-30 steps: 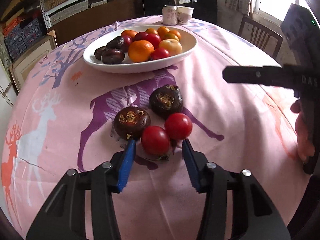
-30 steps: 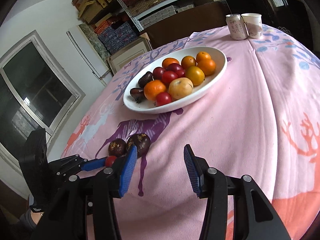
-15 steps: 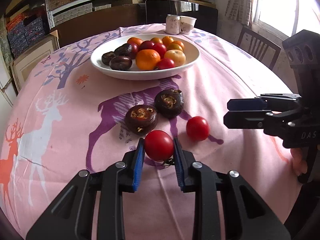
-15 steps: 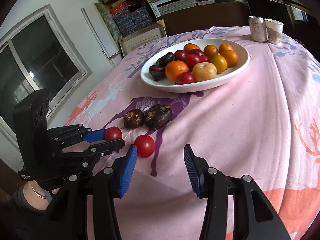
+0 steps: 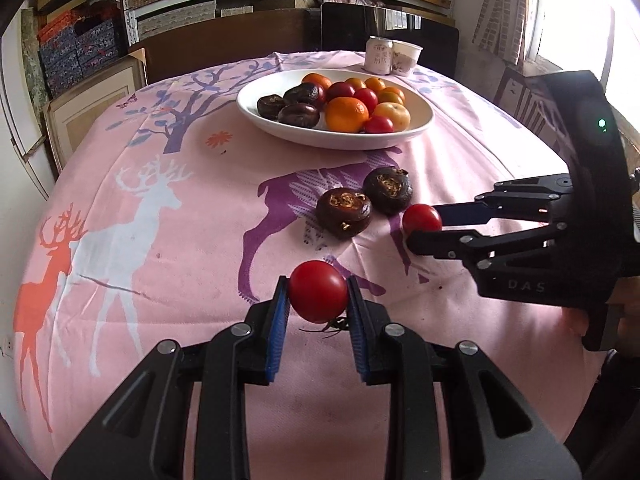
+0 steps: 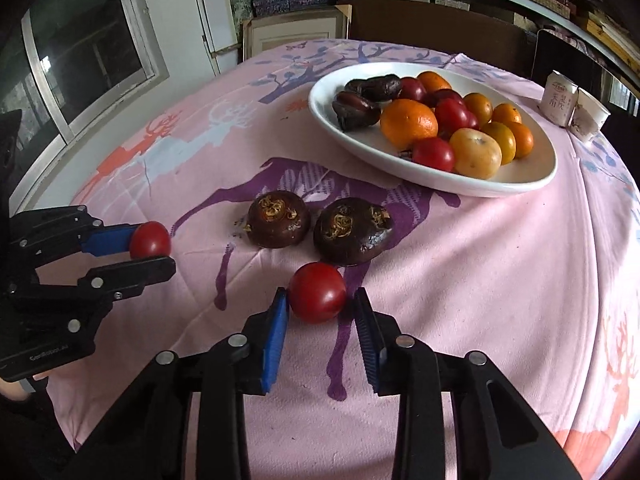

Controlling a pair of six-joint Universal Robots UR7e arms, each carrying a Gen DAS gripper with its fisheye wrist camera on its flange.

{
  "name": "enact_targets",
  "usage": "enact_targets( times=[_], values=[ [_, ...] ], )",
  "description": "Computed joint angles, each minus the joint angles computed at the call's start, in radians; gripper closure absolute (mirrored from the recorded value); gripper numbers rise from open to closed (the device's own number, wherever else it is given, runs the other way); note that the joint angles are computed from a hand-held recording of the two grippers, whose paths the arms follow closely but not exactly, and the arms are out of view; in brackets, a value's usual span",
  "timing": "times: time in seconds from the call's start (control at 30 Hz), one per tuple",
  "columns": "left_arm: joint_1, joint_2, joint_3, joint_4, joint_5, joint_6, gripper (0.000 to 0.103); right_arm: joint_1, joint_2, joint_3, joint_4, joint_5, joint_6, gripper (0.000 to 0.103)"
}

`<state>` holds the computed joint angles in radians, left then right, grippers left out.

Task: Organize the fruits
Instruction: 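Place both red tomatoes in the white plate and open both grippers, then grasp a dark purple tomato with the left gripper while the right gripper grasps the last one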

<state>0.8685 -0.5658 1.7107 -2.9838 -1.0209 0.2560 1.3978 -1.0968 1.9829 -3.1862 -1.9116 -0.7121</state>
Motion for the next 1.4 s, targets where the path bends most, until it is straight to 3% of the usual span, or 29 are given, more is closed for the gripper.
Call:
enact_targets(
  times=[0.2, 0.4, 0.6, 0.63, 0.67, 0.7, 0.73, 0.83, 0.93, 1.1, 1.2, 1.27, 1.4],
  values=[
    [-0.002, 0.008, -0.01, -0.006, -0.011, -0.002, 0.076, -0.009, -0.004, -0.004, -0.019, 0.035, 0.003, 0.074],
    [-0.006, 0.032, -0.083, 0.026, -0.025, 0.006, 0.076, -0.041, -0.1, -0.009, 0.05, 0.179, 0.055, 0.074],
    [-0.021, 0.168, -0.368, 0.114, -0.058, 0.058, 0.075, -0.031, -0.079, -0.208, 0.168, 0.191, 0.14, 0.074],
    [-0.022, 0.202, -0.43, 0.137, -0.054, 0.063, 0.069, -0.028, -0.065, -0.249, 0.195, 0.2, 0.155, 0.074],
    [-0.023, 0.243, -0.501, 0.163, -0.038, 0.063, 0.063, -0.026, -0.046, -0.29, 0.215, 0.209, 0.177, 0.07],
    [-0.021, 0.288, -0.577, 0.19, -0.017, 0.055, 0.051, -0.026, -0.027, -0.328, 0.234, 0.213, 0.199, 0.063],
    [-0.017, 0.322, -0.642, 0.225, -0.011, 0.046, 0.045, -0.026, -0.009, -0.362, 0.249, 0.211, 0.228, 0.048],
    [-0.007, 0.376, -0.752, 0.305, 0.009, 0.007, 0.045, -0.037, 0.004, -0.396, 0.243, 0.223, 0.279, 0.046],
    [-0.001, 0.326, -0.662, 0.259, -0.02, 0.011, 0.045, -0.052, -0.042, -0.318, 0.193, 0.254, 0.253, 0.046],
    [-0.014, 0.2, -0.378, 0.12, -0.004, 0.097, 0.035, -0.124, -0.142, -0.127, 0.119, 0.352, 0.225, 0.045],
    [-0.013, 0.148, -0.255, 0.093, 0.007, 0.113, 0.035, -0.169, -0.174, -0.027, 0.058, 0.393, 0.214, 0.045],
    [-0.009, 0.149, -0.232, 0.102, 0.041, 0.099, 0.035, -0.2, -0.185, 0.011, 0.055, 0.449, 0.216, 0.045],
    [0.005, 0.171, -0.255, 0.145, 0.06, 0.061, 0.035, -0.218, -0.178, 0.035, 0.078, 0.461, 0.209, 0.045]
  ],
)
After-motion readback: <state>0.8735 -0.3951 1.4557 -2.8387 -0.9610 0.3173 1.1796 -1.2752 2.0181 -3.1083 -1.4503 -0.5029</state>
